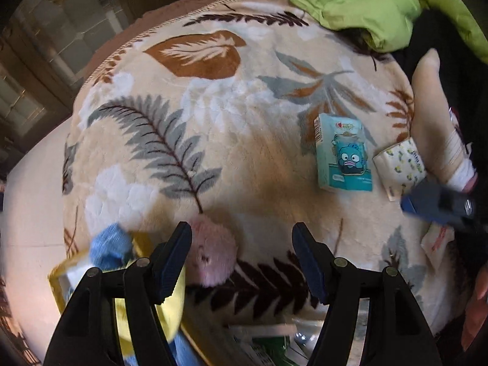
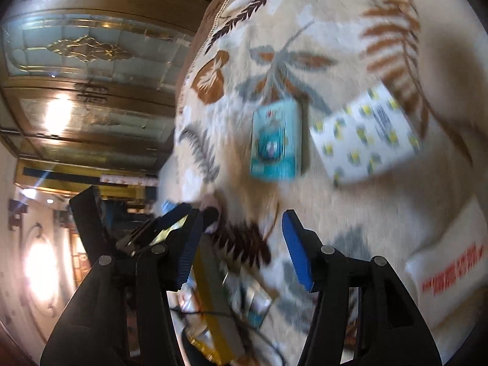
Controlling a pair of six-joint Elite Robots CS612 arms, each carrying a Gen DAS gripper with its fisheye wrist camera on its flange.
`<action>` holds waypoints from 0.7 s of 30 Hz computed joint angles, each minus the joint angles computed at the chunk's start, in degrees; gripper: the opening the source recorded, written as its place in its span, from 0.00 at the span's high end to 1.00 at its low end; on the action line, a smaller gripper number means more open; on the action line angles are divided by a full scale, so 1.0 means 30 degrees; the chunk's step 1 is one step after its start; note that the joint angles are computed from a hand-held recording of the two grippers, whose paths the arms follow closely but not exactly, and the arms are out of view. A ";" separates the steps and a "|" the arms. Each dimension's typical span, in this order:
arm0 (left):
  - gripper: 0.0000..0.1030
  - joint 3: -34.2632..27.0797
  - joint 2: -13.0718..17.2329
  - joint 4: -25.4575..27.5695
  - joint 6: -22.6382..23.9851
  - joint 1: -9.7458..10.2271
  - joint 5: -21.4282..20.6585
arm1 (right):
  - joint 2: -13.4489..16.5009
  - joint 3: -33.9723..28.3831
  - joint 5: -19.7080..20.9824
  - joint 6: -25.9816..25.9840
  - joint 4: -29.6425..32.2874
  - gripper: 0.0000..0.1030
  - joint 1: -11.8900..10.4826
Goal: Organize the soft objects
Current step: 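Grasp the pink fluffy ball with the left gripper while the right grasps the teal cartoon packet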
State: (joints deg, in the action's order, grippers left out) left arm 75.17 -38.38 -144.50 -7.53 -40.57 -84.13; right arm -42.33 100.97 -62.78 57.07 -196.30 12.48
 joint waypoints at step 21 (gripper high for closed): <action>0.57 -0.0340 0.0606 0.0707 -0.0458 0.0053 -0.0288 | 0.0863 -0.4748 -0.6957 -0.6610 1.0118 0.56 0.1276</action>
